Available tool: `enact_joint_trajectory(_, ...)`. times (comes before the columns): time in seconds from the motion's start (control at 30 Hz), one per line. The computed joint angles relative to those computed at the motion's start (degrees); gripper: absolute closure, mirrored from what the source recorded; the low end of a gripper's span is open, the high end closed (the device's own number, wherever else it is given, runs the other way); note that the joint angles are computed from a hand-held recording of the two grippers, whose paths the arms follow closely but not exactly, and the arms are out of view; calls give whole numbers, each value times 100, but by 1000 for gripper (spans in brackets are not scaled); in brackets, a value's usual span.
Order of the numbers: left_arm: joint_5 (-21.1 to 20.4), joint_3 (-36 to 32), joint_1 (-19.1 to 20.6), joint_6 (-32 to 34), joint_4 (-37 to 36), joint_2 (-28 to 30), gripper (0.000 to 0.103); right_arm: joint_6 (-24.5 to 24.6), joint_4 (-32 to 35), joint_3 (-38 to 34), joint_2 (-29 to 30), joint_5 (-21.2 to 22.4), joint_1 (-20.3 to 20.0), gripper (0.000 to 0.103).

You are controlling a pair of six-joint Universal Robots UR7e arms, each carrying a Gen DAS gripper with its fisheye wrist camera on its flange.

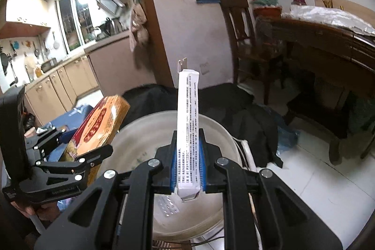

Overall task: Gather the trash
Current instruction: 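Carry both boxes over the white bucket and open both tools, then return both tools from the bucket to the table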

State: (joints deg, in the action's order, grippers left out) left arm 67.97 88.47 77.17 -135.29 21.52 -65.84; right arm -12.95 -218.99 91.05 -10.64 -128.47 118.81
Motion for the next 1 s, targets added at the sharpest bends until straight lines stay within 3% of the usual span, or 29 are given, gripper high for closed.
enact_joint_trajectory(0.13,18,-89,15,201,-39,158,31,124,215,-111,40,9,-80,85)
enact_joint_trajectory(0.5,-17,-372,153,-215,114,196,26,146,-28,49,-61,98,-45,82)
enact_joint_trajectory(0.7,-171,62,264,-125,-172,-290,26,10,-87,7,14,356,42,82)
enact_joint_trajectory(1.0,-392,812,812,58,-655,-1544,26,-296,541,-519,375,1150,407,82)
